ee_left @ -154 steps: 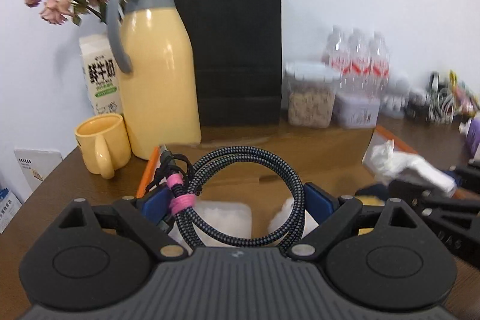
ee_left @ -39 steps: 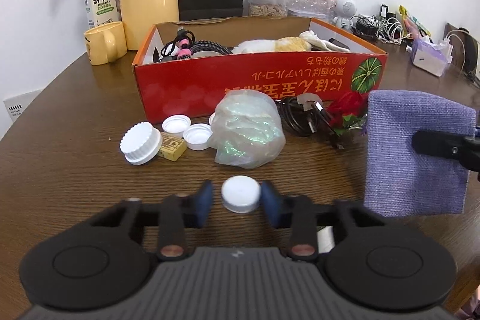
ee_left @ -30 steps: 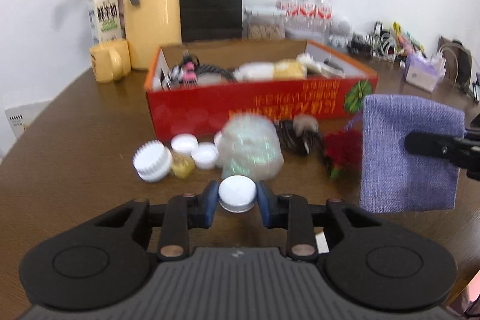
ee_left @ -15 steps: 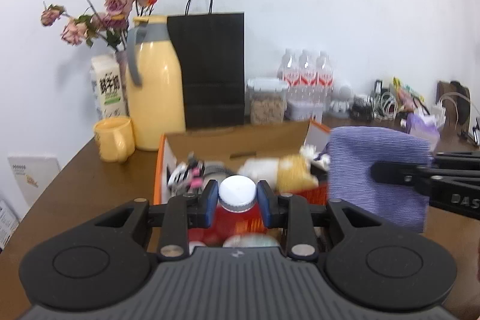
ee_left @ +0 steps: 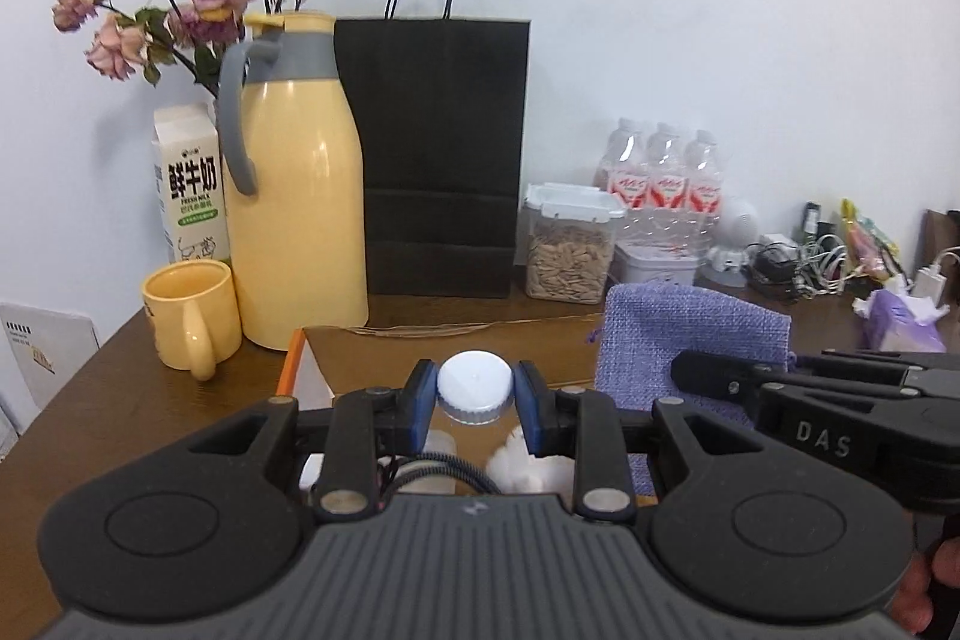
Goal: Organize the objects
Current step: 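Carry the pouch with the right tool while the left tool carries the cap into the box, then release both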
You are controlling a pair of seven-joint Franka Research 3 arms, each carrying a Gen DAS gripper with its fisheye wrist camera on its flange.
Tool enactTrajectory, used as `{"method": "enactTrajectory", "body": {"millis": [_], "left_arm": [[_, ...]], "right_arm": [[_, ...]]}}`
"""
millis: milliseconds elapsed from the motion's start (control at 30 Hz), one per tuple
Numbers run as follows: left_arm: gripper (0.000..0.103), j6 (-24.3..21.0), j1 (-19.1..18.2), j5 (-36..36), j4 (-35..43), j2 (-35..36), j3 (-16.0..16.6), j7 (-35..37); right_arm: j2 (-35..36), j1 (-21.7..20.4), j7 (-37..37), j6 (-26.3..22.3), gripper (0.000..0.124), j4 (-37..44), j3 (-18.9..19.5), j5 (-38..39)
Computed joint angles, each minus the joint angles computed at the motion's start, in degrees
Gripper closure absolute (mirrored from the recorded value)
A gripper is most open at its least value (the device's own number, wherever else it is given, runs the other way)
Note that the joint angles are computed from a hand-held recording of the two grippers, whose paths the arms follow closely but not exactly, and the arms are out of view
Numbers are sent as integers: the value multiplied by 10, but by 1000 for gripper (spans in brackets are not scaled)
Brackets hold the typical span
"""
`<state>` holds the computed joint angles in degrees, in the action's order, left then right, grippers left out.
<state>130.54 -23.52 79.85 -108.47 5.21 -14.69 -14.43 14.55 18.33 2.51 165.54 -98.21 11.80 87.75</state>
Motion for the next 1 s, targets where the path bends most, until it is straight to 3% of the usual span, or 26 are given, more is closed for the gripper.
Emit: {"method": "enactTrajectory", "body": {"millis": [200, 367, 400, 433, 500, 567, 600, 767, 1000], "left_arm": [[74, 18, 6, -12, 47, 51, 19, 15], [71, 4, -3, -29, 60, 73, 33, 39], [63, -1, -6, -28, 59, 74, 35, 41], [47, -8, -9, -25, 58, 74, 36, 42], [28, -23, -16, -14, 54, 72, 37, 35], [13, -35, -19, -6, 49, 67, 36, 25], [0, -43, -21, -3, 49, 66, 36, 20], [0, -79, -27, 14, 42, 57, 30, -2], [0, -85, -24, 15, 37, 51, 24, -8]], "right_arm": [[86, 10, 105, 48, 117, 79, 1, -121], [112, 6, 174, 64, 113, 86, 2, -199], [113, 3, 181, 67, 111, 84, 6, -207], [113, 1, 191, 71, 108, 81, 7, -219], [111, -8, 196, 84, 96, 74, 19, -230], [108, -23, 187, 101, 64, 66, 39, -231], [107, -28, 185, 112, 58, 63, 47, -233], [103, -83, 132, 155, 23, 53, 121, -203], [91, -97, 132, 159, 21, 38, 135, -206]]}}
